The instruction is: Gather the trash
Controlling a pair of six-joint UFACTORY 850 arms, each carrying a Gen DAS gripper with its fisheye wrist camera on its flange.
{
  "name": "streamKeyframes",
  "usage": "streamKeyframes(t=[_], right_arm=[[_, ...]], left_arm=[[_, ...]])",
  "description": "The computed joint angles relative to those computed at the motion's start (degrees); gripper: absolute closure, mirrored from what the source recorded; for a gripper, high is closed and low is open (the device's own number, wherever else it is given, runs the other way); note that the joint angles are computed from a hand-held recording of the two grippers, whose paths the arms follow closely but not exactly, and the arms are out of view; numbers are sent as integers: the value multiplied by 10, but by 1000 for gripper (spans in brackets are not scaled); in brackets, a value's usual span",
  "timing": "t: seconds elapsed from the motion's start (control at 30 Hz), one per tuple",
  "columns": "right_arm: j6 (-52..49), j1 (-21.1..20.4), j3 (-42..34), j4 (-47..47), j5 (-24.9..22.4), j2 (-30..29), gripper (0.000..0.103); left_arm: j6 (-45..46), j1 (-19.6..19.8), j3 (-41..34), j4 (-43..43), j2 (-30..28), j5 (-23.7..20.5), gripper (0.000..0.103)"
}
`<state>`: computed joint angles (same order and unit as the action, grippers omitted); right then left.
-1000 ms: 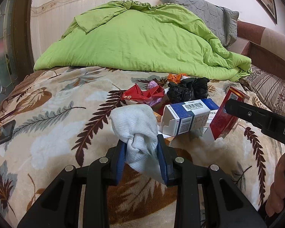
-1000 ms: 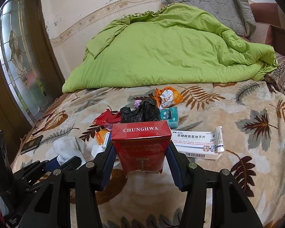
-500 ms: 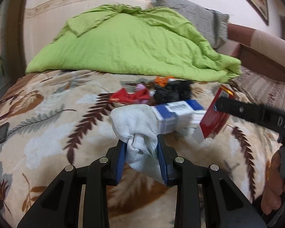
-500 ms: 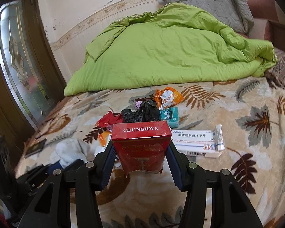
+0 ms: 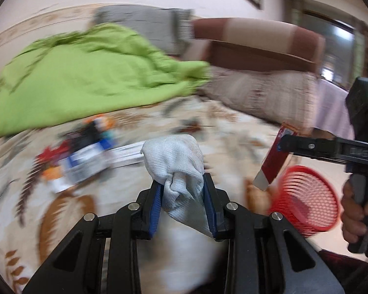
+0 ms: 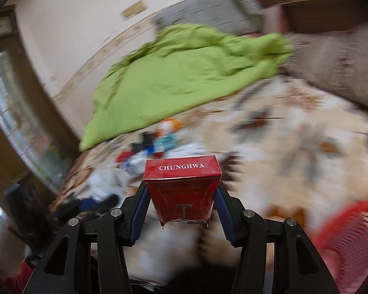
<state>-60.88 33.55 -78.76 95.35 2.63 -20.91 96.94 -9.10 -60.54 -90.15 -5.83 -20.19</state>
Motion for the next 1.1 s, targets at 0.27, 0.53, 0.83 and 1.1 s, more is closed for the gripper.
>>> streamKeyframes(t=[0.27, 0.53, 0.83, 1.1], right_arm=[[43, -48, 174, 23, 90, 161, 46], [42, -80, 245, 60, 118, 228, 45], [56, -88, 266, 46, 121, 242, 24], [187, -75, 228, -96, 71, 200, 24]], left_arm=[[-143, -99, -67, 150, -35, -89, 72], [-225, -170, -131, 225, -92, -105, 49], [-230, -163, -113, 222, -80, -89, 37], [-209, -117, -70, 180, -37, -26, 31]])
